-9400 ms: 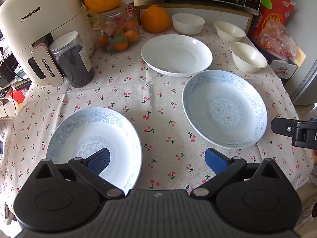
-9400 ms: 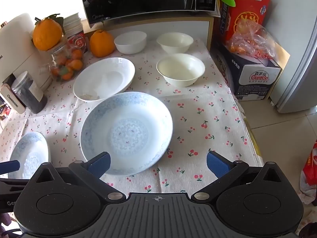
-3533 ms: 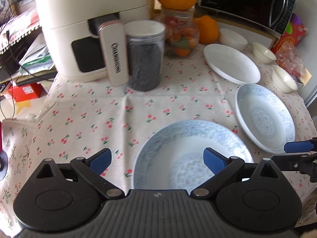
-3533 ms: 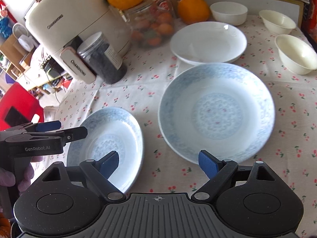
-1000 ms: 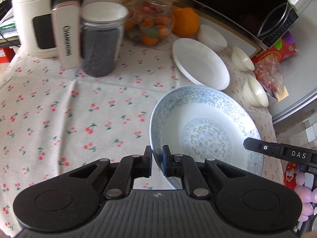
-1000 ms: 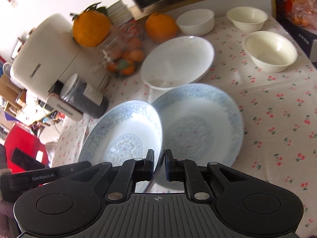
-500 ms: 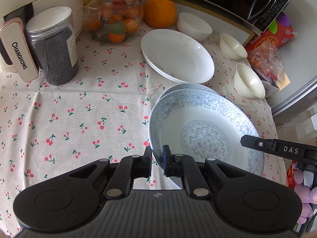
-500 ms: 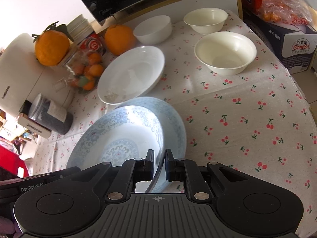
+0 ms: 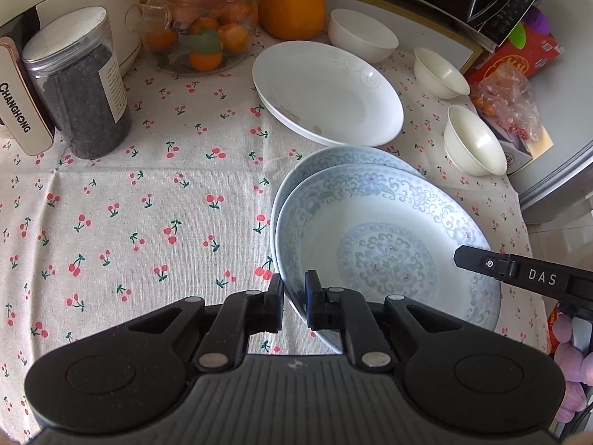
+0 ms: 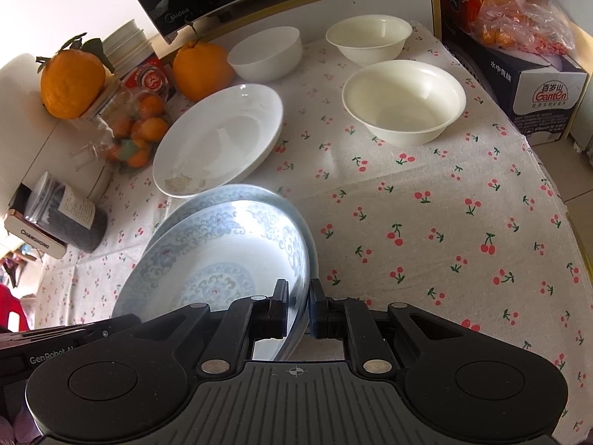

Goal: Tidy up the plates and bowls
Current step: 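Lift the smaller blue plate with the right tool onto the large plate held by the left tool, then settle the stacked blue plates and open both tools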

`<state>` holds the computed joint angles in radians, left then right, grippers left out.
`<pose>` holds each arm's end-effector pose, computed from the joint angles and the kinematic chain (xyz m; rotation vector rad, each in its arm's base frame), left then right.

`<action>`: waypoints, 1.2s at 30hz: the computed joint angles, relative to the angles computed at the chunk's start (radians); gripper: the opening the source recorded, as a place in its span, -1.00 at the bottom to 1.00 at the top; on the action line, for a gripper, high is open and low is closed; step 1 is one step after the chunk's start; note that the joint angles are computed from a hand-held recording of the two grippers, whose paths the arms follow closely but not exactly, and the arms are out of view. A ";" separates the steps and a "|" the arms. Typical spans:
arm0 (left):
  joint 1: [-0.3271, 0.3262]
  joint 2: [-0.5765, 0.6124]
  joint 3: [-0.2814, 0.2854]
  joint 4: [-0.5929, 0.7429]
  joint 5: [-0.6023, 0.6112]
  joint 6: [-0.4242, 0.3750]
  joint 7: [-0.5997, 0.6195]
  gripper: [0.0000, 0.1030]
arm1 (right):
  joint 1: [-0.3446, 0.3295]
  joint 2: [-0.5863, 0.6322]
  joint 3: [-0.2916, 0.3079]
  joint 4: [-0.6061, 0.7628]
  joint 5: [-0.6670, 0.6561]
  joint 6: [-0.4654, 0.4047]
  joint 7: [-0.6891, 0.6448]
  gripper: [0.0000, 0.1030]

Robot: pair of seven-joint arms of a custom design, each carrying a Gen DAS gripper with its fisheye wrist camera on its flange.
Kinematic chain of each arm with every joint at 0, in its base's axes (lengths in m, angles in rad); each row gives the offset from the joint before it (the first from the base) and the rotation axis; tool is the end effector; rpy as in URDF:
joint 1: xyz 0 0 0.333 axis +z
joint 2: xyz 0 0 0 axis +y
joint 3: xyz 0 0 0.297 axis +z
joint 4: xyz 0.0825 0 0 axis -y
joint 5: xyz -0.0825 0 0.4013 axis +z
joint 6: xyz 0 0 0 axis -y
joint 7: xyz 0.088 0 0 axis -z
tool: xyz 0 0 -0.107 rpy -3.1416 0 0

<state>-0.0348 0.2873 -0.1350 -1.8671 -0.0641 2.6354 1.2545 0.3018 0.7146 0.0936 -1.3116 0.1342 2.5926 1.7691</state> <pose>0.6625 -0.1060 0.3895 -2.2432 1.8158 -0.6695 0.7328 0.2819 0.3591 -1.8684 1.7557 -0.1718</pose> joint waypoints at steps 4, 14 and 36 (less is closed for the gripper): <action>-0.011 0.001 0.010 0.000 0.031 0.003 -0.025 -0.80 | 0.020 0.005 -0.018 0.004 -0.033 0.015 0.003 -0.77; -0.030 0.012 0.024 0.014 0.092 -0.017 -0.121 -0.79 | 0.061 0.019 -0.057 0.020 -0.116 0.029 0.034 -0.75; -0.013 0.003 0.013 -0.006 0.058 0.007 -0.086 -0.82 | 0.070 0.033 -0.069 0.032 -0.186 0.025 -0.002 -0.73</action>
<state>-0.0478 0.2901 -0.1219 -1.8728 -0.0059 2.6425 1.1682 0.3718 0.7480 0.0243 -1.2793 -0.0515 2.6175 1.7670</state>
